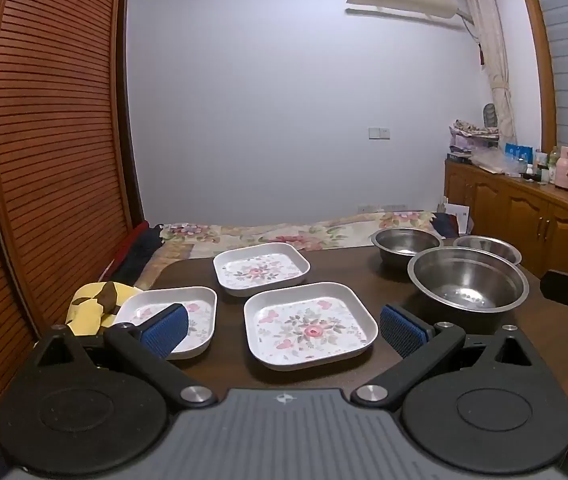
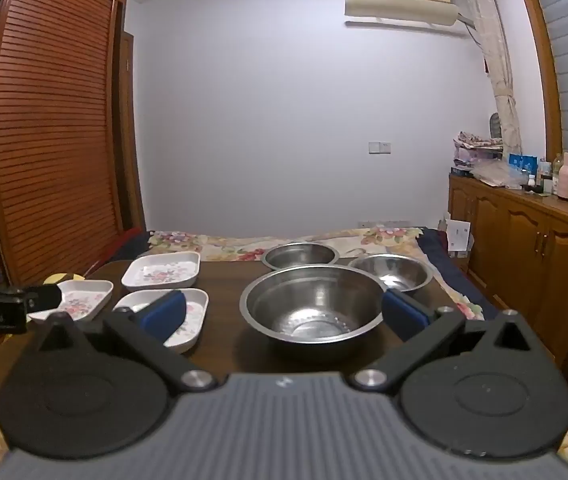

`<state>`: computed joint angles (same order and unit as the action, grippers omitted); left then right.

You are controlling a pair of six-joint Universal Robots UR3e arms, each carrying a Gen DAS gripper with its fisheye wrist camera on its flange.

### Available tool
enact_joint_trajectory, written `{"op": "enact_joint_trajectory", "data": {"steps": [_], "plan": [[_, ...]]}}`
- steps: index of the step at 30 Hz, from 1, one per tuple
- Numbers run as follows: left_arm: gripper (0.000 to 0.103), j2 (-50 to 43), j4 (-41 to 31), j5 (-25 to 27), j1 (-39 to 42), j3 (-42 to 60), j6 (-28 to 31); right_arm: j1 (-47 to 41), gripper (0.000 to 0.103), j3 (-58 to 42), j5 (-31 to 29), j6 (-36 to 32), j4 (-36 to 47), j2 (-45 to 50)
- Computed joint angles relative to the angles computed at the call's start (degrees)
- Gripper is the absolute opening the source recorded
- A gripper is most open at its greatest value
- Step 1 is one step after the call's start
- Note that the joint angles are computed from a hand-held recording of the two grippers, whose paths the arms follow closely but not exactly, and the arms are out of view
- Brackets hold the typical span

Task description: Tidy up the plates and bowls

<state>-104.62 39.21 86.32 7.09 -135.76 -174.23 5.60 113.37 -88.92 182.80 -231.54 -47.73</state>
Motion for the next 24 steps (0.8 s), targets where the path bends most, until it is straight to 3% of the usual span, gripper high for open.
{"op": "enact_joint_trajectory", "data": {"steps": [5,11,14,24], "plan": [[0.103,-0.24,-0.88,-0.10,0.05,1.08,0.51,0.74,0.103,-1.00,-0.87,-0.10,1.03,-0.14],[0.103,-0.02,0.20,0.52,0.15,0.65,0.59,-1.92,0.103,2.51,1.62,-0.57,-3.66,0.96],[0.103,-1.00,1.92,0.90,-0.30,0.01,0.51,-0.86,0.103,1.76,0.18,-0.17,-0.43,-1.00],[0.103,-1.11,2.26,0.77,-0.09,-0.23,0.54,-1.59,0.103,2.98,1.04,0.13,-0.91,-1.64]]}}
